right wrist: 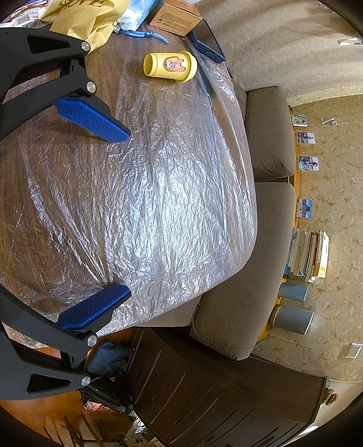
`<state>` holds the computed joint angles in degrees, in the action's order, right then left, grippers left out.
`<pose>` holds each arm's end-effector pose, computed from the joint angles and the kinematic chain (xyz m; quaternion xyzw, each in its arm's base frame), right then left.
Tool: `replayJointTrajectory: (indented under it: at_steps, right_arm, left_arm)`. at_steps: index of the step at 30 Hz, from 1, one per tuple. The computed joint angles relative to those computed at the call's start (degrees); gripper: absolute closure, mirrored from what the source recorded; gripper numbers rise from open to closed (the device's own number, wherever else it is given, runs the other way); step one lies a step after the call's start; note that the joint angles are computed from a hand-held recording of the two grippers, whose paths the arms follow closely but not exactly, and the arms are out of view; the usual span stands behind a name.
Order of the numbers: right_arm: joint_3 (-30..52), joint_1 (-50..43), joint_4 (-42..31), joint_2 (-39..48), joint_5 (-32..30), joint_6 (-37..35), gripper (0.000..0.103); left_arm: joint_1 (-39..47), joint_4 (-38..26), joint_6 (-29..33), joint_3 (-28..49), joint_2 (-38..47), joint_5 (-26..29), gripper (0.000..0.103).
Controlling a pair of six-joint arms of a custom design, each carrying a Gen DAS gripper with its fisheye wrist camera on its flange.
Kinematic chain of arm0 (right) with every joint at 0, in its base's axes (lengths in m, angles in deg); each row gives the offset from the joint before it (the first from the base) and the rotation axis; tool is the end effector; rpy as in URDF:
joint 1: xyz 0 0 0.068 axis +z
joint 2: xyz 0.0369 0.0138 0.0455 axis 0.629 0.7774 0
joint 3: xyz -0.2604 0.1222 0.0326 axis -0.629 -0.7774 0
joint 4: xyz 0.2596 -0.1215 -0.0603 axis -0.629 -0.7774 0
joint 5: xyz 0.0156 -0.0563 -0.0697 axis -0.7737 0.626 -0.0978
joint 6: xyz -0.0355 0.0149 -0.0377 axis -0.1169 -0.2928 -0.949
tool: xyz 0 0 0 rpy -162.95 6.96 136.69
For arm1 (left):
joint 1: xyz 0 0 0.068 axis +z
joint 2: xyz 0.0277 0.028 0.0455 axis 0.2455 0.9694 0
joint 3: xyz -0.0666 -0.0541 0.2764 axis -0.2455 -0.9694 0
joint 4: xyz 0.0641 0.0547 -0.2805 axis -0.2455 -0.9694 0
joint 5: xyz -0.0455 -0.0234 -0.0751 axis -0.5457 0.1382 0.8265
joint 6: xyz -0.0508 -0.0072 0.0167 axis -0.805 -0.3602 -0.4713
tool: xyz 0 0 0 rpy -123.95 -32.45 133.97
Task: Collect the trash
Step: 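Swing both tools toward the cluttered table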
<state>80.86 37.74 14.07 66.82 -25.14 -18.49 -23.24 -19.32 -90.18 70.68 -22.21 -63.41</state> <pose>0.2853 -0.0015 0.3012 -0.1251 0.9469 0.0247 0.2953 0.1521 -0.0938 0.3131 -0.2105 0.9310 0.0625 0.2915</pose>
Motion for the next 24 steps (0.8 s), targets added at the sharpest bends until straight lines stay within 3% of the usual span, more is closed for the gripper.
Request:
replayJointTrajectory:
  at_steps: [7,10,14,17,21,24]
  right_arm:
    - [2.39,-0.42,-2.49,0.02,-0.20,-0.31,0.004]
    - [3.25,-2.02,-3.60,-4.48,-4.44,-2.41,0.004]
    - [5.53,-1.07,-9.08,-11.56,-11.68,-10.78,0.004]
    - [7.67,1.96,-14.82,-13.95,-13.19,-12.84,0.004]
    - [7.69,8.28,-17.25,-16.99,-11.28,-9.19,0.004]
    - [6.96,13.46,-17.48,-17.35,-11.23,-8.68,0.004]
  left_arm:
    - [0.28,-0.18,0.99,0.14,-0.25,0.75,0.001]
    - [-1.42,-2.18,-1.50,1.91,-2.55,-0.90,0.001]
    - [-5.76,-4.46,-3.26,6.75,-4.14,-0.87,0.001]
    - [-13.87,-6.15,-7.94,11.31,-2.38,-1.41,0.001]
    - [-28.54,-10.25,-15.54,17.51,5.17,-7.02,0.001]
    - [-35.20,-7.85,-17.01,18.70,8.85,-5.70,0.001]
